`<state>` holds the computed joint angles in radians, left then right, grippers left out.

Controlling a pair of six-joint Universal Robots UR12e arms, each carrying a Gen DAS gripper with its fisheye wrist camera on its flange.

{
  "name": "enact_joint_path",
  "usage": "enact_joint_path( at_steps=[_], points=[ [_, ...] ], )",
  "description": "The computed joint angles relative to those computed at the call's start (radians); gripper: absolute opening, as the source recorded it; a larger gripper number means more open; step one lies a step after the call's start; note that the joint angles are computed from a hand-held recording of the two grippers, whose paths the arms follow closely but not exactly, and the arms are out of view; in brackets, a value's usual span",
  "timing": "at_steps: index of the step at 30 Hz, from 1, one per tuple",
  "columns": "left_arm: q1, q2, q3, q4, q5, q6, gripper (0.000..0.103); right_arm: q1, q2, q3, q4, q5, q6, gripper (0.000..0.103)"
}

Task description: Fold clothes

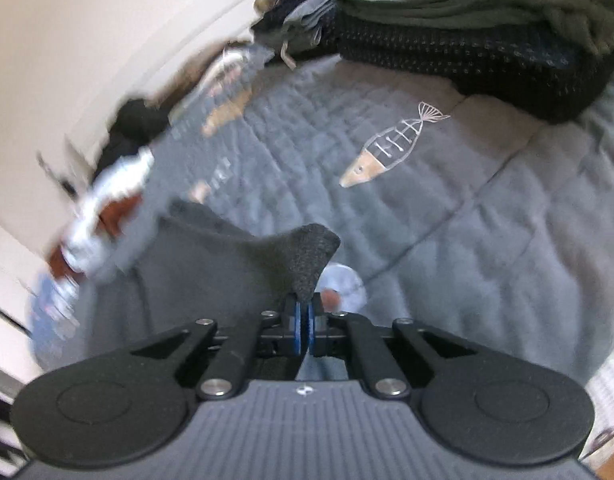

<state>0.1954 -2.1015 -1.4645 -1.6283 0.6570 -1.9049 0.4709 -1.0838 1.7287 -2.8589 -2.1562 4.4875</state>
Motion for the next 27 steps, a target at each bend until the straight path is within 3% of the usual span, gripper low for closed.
enact_joint_path(
  at_steps=[2, 3, 5, 7, 9, 11, 13, 16, 19, 21, 23, 27],
  points=[
    [-0.008, -0.001, -0.002, 0.049, 0.049, -0.013, 0.007, -0.009, 0.004, -0.033, 0.134, 0.037, -0.049, 0.006],
    [-0.008, -0.001, 0.003, 0.047, 0.061, 0.011, 0.007, -0.01, 0.007, -0.05, 0.207, 0.045, -0.061, 0.007],
    [-0.003, 0.002, 0.027, -0.005, 0.056, 0.104, 0.011, -0.009, 0.003, -0.061, 0.263, 0.04, -0.086, 0.009],
    [0.004, 0.003, 0.055, -0.06, 0.026, 0.189, 0.038, -0.001, -0.009, -0.051, 0.252, -0.007, -0.071, 0.016],
    [0.014, -0.002, 0.083, -0.108, -0.02, 0.246, 0.044, 0.006, -0.02, -0.034, 0.205, -0.06, -0.055, 0.022],
    [0.023, -0.007, 0.102, -0.101, -0.059, 0.244, 0.044, 0.004, -0.02, -0.031, 0.148, -0.08, -0.085, 0.031],
    [0.025, -0.016, 0.116, -0.031, -0.094, 0.183, 0.044, -0.003, -0.01, -0.047, 0.105, -0.086, -0.152, 0.038],
    [0.011, -0.046, 0.138, 0.168, -0.13, 0.006, 0.044, -0.024, 0.025, -0.096, 0.01, -0.059, -0.316, 0.04],
    [-0.013, -0.096, 0.174, 0.437, -0.129, -0.206, 0.044, -0.063, 0.079, -0.174, -0.069, 0.029, -0.555, 0.045],
    [-0.031, -0.145, 0.233, 0.561, -0.096, -0.323, 0.044, -0.092, 0.12, -0.241, -0.084, 0.097, -0.689, 0.047],
    [-0.05, -0.197, 0.307, 0.624, -0.057, -0.396, 0.044, -0.113, 0.169, -0.326, -0.058, 0.141, -0.789, 0.049],
    [-0.083, -0.297, 0.461, 0.662, 0.012, -0.457, 0.044, -0.16, 0.275, -0.501, 0.013, 0.26, -0.909, 0.051]
  ],
)
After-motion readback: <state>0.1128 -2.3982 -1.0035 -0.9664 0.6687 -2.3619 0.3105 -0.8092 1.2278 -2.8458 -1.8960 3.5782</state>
